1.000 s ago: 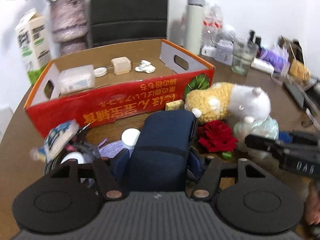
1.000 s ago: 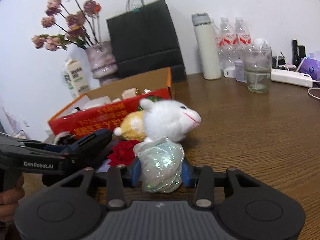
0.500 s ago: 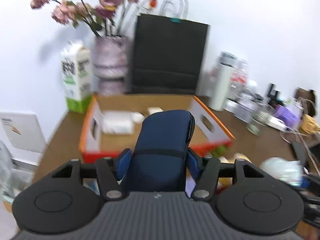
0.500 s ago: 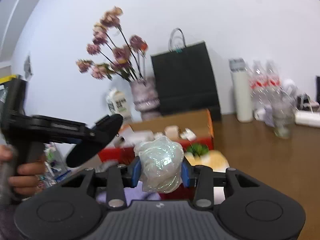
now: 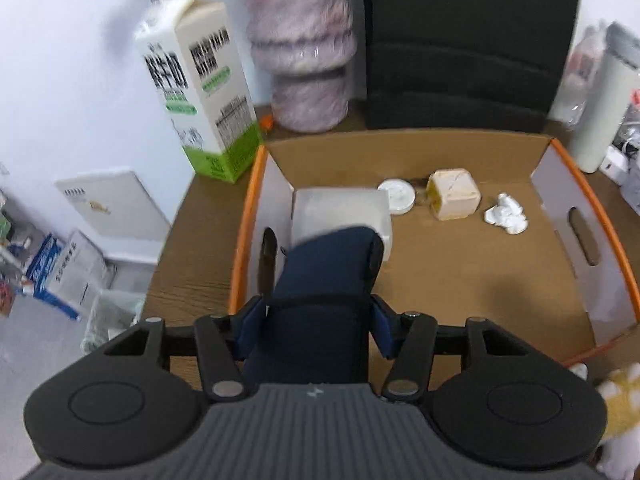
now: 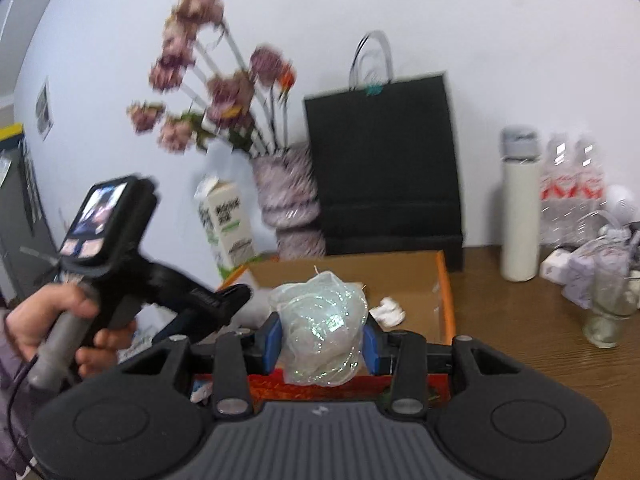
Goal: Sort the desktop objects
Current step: 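Carry the pouch and bag into the cardboard box and open both tools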
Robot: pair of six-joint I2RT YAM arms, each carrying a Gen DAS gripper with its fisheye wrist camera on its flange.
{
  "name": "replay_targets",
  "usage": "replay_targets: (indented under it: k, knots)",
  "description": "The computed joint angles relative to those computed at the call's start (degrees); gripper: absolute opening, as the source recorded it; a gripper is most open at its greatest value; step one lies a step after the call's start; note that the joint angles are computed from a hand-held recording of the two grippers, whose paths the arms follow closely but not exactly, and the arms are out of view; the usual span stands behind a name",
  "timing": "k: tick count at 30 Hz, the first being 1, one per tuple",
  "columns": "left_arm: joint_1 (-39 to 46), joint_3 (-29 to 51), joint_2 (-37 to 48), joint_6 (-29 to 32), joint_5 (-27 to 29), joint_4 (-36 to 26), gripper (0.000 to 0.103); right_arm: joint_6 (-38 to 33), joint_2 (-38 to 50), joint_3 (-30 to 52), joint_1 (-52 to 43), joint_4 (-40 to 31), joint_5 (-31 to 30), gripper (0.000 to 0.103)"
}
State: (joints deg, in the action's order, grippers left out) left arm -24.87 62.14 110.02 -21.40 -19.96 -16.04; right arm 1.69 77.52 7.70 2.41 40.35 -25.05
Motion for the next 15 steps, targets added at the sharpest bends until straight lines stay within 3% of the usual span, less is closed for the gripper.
replay_targets:
  k: [6,8,10,15]
  knots:
    - [2.0,7.3,7.9,-1.2,4.0,-1.1,0.049,0.1,20.2,19.5,6.8,-7.4,7.7,0.039]
    - [3.5,6.1,8.1,-0.7,9.3,2.1,0.048,0.8,26.4,26.3,7.9,-10.8,9.2,0.039]
    - [4.1,2.4,5.8,1.7,12.3,6.1,0.05,3.0,32.0,33.5,7.9,-16.0,7.0,0.039]
    - [6.1,-7.4,-3.6,4.5,11.6,14.7,0.06,8.1,42.4,48.3,8.7,-27.0,4.1,0.04]
